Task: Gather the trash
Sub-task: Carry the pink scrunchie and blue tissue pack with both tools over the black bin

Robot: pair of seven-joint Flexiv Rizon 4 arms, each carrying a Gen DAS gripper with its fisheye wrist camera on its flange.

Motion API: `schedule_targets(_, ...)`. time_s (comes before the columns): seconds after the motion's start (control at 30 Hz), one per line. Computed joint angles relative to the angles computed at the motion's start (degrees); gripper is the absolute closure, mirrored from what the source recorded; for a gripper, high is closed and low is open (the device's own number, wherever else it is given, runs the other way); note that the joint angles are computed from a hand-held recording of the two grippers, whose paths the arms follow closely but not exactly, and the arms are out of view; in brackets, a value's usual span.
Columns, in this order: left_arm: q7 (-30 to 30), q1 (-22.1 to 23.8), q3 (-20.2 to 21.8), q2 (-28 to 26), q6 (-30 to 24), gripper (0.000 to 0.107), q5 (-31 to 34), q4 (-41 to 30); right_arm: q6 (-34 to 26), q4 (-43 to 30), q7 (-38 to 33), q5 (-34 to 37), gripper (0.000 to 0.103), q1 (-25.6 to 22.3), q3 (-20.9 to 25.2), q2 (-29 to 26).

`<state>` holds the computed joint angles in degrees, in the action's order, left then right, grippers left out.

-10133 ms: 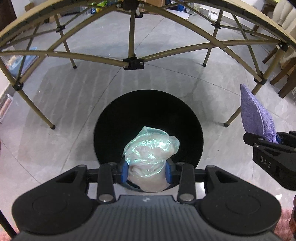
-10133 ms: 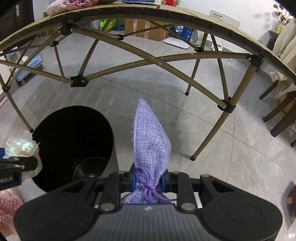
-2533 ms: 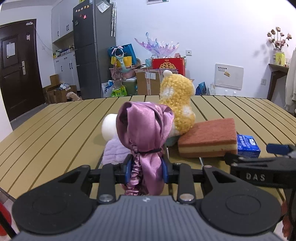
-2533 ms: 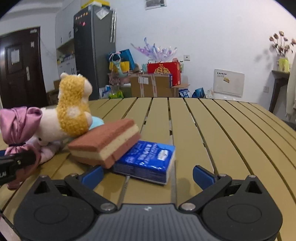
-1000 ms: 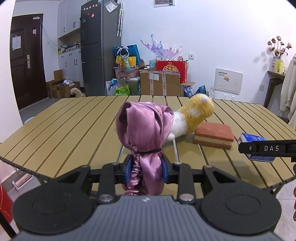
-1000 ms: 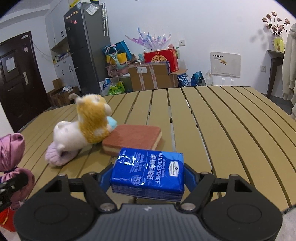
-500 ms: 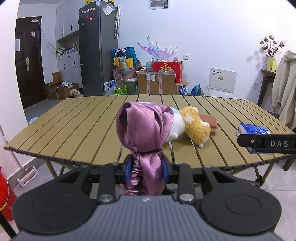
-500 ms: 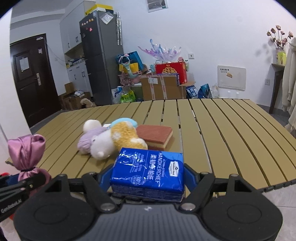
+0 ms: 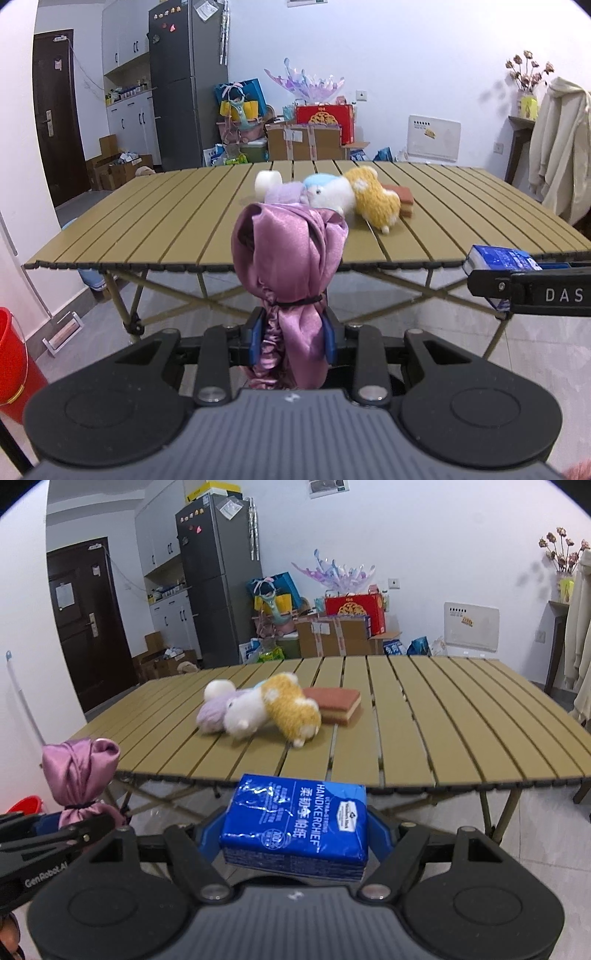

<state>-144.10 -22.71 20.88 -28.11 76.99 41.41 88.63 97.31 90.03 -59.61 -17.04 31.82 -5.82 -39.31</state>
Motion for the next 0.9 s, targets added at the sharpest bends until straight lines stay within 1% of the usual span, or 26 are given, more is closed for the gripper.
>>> schedule_targets(0.2, -1.77, -1.64, 0.15, 1.41, -0.54, 0.075, 2.34, 3.64, 1.57, 6.04, -0.56, 0.93, 0.028, 1.49, -0.35, 2.37)
schedule_targets(0.3, -2.12, -1.43, -0.65, 1.73, -0.81, 0.075, 2.99, 5.21, 1.72, 8.03, -0.92, 1.37, 0.028, 1.72, -0.02, 2.83)
schedule_targets(0.4, -1.94, -0.74, -1.69, 2.18, -0.82, 0.075, 2.85, 7.13, 2.0, 10.28, -1.18, 1.89, 0.028, 2.85, -0.94, 3.26)
schedule_targets(0.6, -0.53, 0.42, -3.08, 1.37, -1.15, 0.075, 1.81, 9.93, 0.8, 12.62, -1.69, 2.0, 0.028, 2.94, -0.23, 2.94)
schedule_targets(0.9, 1.63, 0.65, -3.34, -1.01, -0.29, 0.075, -1.54, 12.07, -2.42, 14.43, -1.5, 0.98, 0.028, 0.79, 3.57, 0.89)
